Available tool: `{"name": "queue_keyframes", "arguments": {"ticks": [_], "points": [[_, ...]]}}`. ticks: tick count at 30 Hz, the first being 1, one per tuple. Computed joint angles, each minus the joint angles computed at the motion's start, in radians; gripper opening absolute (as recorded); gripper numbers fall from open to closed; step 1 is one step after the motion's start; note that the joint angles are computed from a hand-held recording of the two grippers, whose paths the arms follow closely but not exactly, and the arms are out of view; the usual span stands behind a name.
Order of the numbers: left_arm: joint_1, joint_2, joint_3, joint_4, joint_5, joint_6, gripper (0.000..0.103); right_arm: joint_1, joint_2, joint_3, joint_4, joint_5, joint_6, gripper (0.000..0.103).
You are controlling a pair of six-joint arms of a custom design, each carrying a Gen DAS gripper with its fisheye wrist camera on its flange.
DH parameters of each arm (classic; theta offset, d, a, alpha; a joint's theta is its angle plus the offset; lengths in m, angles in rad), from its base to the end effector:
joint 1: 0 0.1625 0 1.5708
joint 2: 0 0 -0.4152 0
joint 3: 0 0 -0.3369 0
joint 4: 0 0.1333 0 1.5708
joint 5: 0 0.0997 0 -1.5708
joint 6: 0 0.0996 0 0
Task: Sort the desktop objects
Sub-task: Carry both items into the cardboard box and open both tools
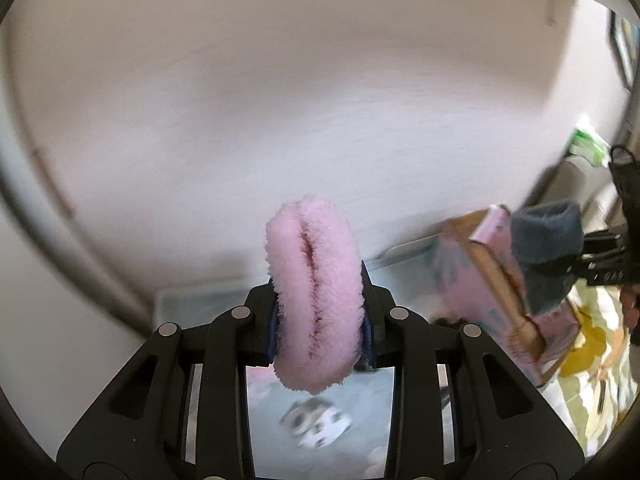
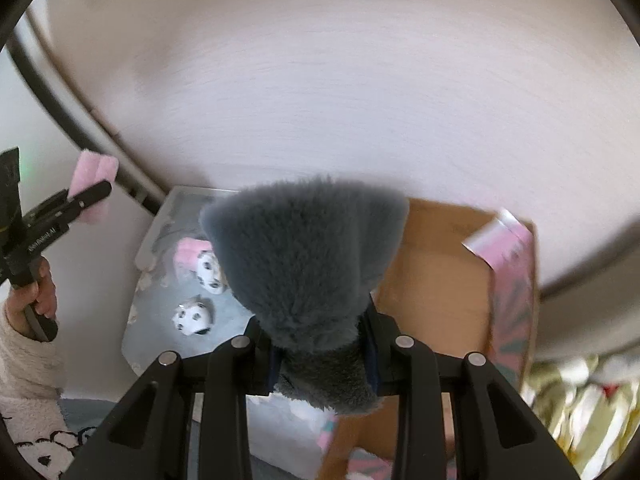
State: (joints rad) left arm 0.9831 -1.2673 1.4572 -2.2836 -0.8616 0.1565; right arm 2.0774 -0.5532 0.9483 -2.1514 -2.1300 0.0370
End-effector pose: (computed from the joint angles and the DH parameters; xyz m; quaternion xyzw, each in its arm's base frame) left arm -0.1561 -0.5918 0.4794 0.2458 0.8766 -0.3085 0.2758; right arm 0.4477 -0.6410 0.1864 0.1978 -0.9367 0.1595 0.2408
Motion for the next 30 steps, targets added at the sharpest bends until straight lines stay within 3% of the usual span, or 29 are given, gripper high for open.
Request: {"name": "queue_keyframes", "arguments": {"ticks": [7,17,26,30], "points": [[-0.044,0.118,-0.054,0.033,-0.118,0.041,0.027,-0.023,-0.162,0.256,-0.108,-0.059,0.109,0.030],[-0.072,0.346,-0.122,0.074,-0.227,0.066,0.027,-0.064,-0.278,0.469,-0.189,-0.087,0.201,0.030],[-0.073,0.543,-0.203,0.075,-0.221,0.064,0.027,-0.099,-0.283,0.502,-0.186,-0.094,0.201,0.030],[-0.064,0.563,-0.216,0.086,-0.214,0.066,0.027,-0.115,-0.279,0.498,-0.175,-0.083,0.191,0.030]]}}
